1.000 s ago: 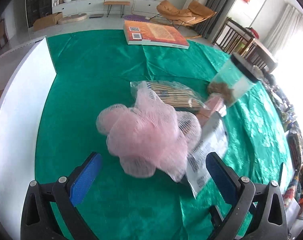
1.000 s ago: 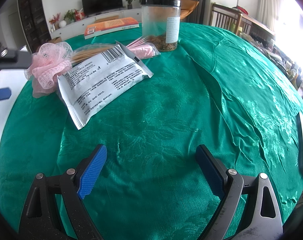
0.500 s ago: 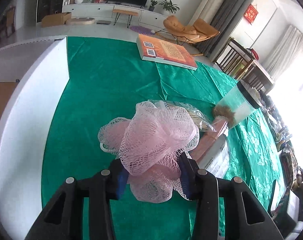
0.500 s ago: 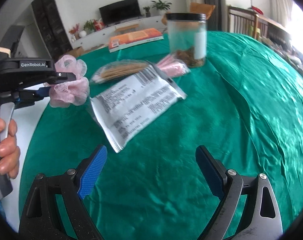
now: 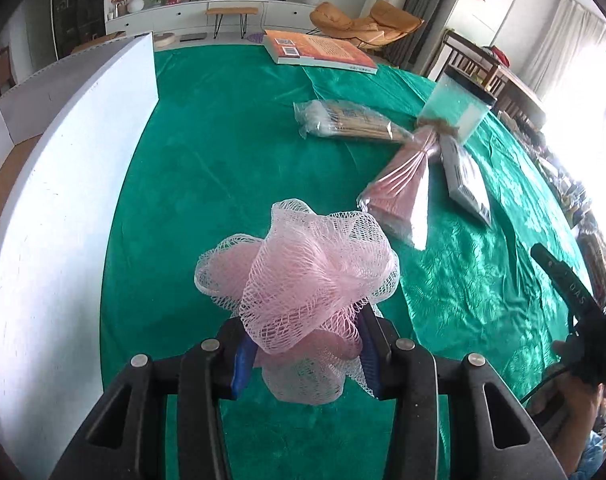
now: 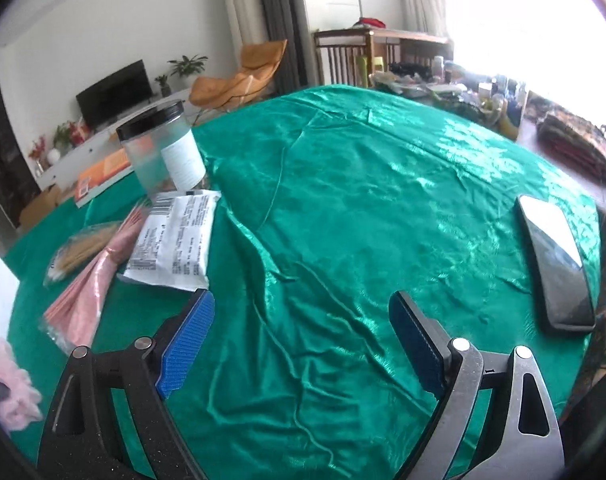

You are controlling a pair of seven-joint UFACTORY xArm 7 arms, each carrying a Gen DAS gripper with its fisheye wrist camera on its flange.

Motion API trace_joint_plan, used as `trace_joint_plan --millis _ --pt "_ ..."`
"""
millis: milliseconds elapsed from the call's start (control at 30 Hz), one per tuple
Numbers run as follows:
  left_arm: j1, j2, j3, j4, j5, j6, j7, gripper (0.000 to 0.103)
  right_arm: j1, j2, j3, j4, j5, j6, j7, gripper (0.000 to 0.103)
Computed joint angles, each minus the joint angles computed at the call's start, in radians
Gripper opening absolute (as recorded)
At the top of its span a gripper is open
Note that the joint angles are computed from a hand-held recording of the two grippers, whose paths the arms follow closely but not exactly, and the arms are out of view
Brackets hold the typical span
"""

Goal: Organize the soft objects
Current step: 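Hold the pink bath puff lifted in the left tool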

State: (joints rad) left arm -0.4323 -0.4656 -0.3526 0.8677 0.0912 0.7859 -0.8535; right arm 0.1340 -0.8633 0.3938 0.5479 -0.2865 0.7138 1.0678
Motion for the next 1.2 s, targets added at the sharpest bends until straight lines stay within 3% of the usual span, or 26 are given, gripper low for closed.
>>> trace_joint_plan --millis 67,100,133,333,533,1200 --pt "0.013 0.010 -0.028 0.012 0.046 0.027 -0.010 0.062 0.028 0.029 -0.005 0.014 -0.001 -0.009 -0.044 0.091" --pt "0.022 0.019 -0.043 0.017 0.073 0.038 -0.024 0.085 0.034 0.058 0.004 0.033 -0.008 -0.006 -0.067 0.091" --pt "0.031 0.025 -0.059 0.019 0.101 0.048 -0.047 0.099 0.042 0.081 0.011 0.048 -0.013 0.001 -0.086 0.091" --pt "0.015 0.108 -0.074 0.027 0.190 0.041 -0.068 0.101 0.121 0.175 -0.039 0.058 0.043 0.002 -0.166 0.091" --pt "-0.001 0.116 -0.060 -0.012 0.265 -0.024 -0.115 0.103 0.112 0.215 -0.003 0.092 0.008 0.057 -0.164 0.092" --pt "-0.011 0.115 -0.052 -0.017 0.290 -0.034 -0.137 0.103 0.130 0.216 -0.022 0.091 -0.009 0.061 -0.156 0.094"
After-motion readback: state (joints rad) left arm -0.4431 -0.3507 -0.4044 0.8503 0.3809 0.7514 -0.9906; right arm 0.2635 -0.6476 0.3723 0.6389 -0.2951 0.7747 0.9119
